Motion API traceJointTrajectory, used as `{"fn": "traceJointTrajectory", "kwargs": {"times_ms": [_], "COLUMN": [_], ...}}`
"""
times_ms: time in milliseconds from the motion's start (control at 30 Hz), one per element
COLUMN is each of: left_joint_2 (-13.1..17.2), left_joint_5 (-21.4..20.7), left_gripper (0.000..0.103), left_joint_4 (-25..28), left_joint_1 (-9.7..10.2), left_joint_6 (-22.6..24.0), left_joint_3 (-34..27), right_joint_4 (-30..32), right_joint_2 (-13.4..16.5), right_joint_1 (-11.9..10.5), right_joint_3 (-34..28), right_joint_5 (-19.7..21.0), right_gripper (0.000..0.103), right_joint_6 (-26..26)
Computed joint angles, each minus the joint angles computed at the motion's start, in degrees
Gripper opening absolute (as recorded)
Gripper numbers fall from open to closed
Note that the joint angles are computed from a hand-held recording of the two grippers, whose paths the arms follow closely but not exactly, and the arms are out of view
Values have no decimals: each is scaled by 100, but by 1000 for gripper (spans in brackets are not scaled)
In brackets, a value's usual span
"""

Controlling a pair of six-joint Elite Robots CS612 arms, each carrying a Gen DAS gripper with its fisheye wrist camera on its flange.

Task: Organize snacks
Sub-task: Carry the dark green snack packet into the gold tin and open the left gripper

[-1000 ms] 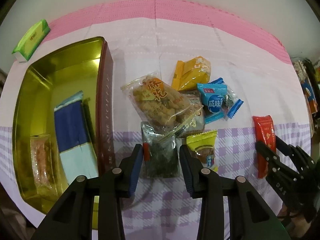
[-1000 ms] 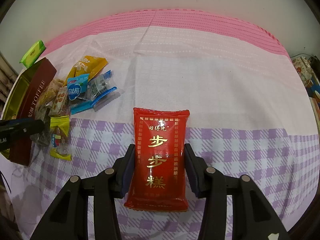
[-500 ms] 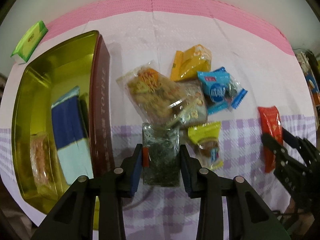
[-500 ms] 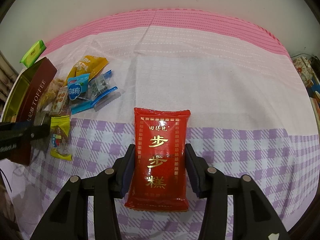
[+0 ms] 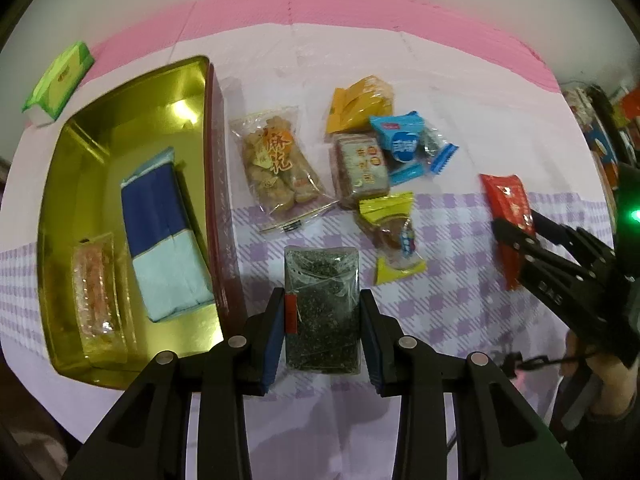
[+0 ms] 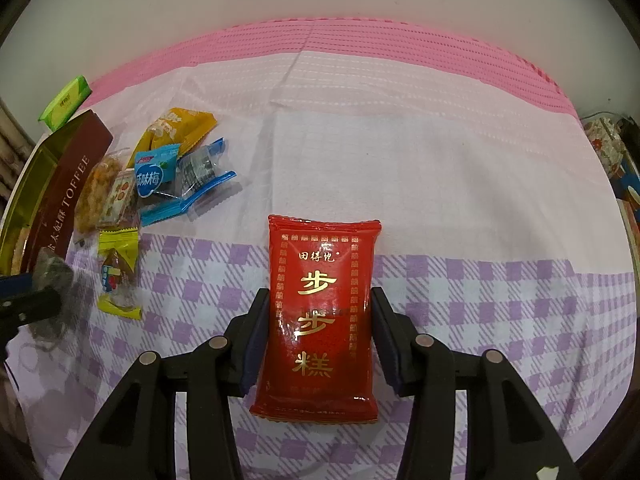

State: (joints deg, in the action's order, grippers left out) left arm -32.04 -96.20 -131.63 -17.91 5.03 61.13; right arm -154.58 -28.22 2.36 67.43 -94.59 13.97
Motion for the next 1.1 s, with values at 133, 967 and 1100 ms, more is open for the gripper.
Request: {"fn": "traceJointTrajectory", "kwargs": {"times_ms": [133,967,1100], "left_joint_2": [-66,1146,1287], "left_joint_5": [48,1480,1509], "left_gripper": [36,36,36], "left_joint_4": [-239,24,210], "left_joint_1": [26,589,590], "left_joint_6": [168,-565,-546], "left_joint_3": [28,-2025,-2236], "right_joint_4": [-2,67,130], "right_joint_2": [-4,22,30], "right_joint_1": [4,25,30], "right_joint_3": [7,-34,-63], "right_joint_5": [-25,-127,-137], "right_gripper": [47,47,47], "right_joint_6": [-9,108,130]}}
